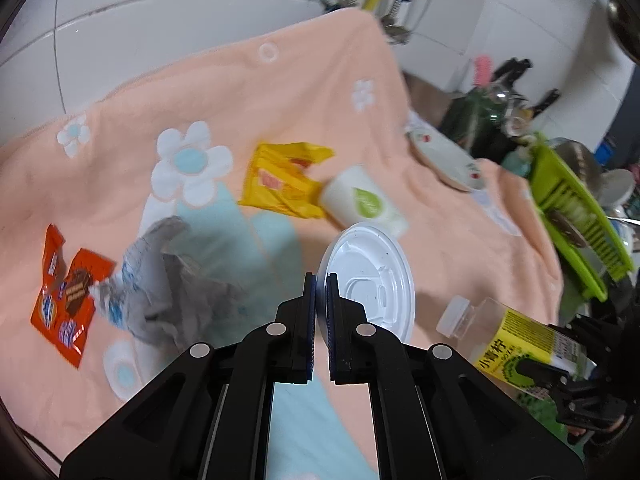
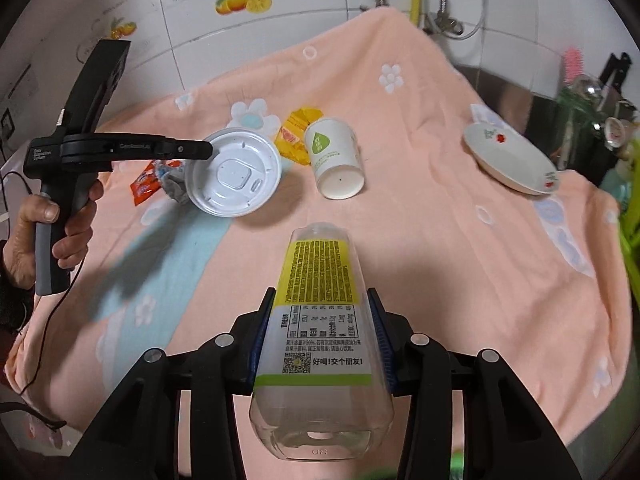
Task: Collect trash
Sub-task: 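Carry the juice bottle with right gripper while left gripper carries the lid, release both into the basket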
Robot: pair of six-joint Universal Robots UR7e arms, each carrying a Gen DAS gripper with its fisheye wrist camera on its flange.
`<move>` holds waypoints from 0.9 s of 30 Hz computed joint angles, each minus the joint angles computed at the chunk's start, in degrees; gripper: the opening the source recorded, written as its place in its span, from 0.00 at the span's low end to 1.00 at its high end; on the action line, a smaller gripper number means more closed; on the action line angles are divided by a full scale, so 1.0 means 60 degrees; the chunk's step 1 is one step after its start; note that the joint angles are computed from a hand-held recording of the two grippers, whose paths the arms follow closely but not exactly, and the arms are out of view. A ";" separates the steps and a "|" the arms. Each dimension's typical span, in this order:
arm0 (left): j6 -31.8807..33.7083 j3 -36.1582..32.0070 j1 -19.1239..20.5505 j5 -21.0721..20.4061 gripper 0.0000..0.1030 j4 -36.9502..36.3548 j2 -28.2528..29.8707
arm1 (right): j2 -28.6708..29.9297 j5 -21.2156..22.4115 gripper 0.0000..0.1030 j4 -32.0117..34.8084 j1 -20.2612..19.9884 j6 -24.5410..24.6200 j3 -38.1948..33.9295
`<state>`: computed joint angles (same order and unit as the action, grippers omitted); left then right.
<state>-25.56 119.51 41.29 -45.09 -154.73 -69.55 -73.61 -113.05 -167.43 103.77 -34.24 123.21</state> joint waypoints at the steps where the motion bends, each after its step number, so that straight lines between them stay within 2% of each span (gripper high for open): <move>1: -0.0046 0.0097 -0.0128 0.0014 0.04 -0.0027 -0.0033 | -0.0225 -0.0001 0.41 -0.0067 0.0007 -0.0023 0.0184; 10: -0.0306 0.0726 -0.1318 -0.0501 0.04 -0.0247 -0.0131 | -0.2118 -0.0199 0.41 -0.0330 0.0004 -0.0095 0.1545; 16: -0.0323 0.1011 -0.1907 -0.1144 0.04 -0.0730 0.0170 | -0.3517 -0.0540 0.41 -0.0738 -0.0141 -0.0053 0.2549; 21: -0.0368 0.1126 -0.2265 -0.1640 0.04 -0.0941 0.0552 | -0.4555 -0.0891 0.41 -0.0944 -0.0458 -0.0061 0.3321; 27: -0.0334 0.1225 -0.2643 -0.2062 0.04 -0.1162 0.0976 | -0.5664 -0.0884 0.42 -0.0236 -0.1144 0.0360 0.3899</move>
<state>-27.57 126.85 25.43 -57.46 -161.70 -63.69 -107.59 -118.35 -168.84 96.90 -32.08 146.60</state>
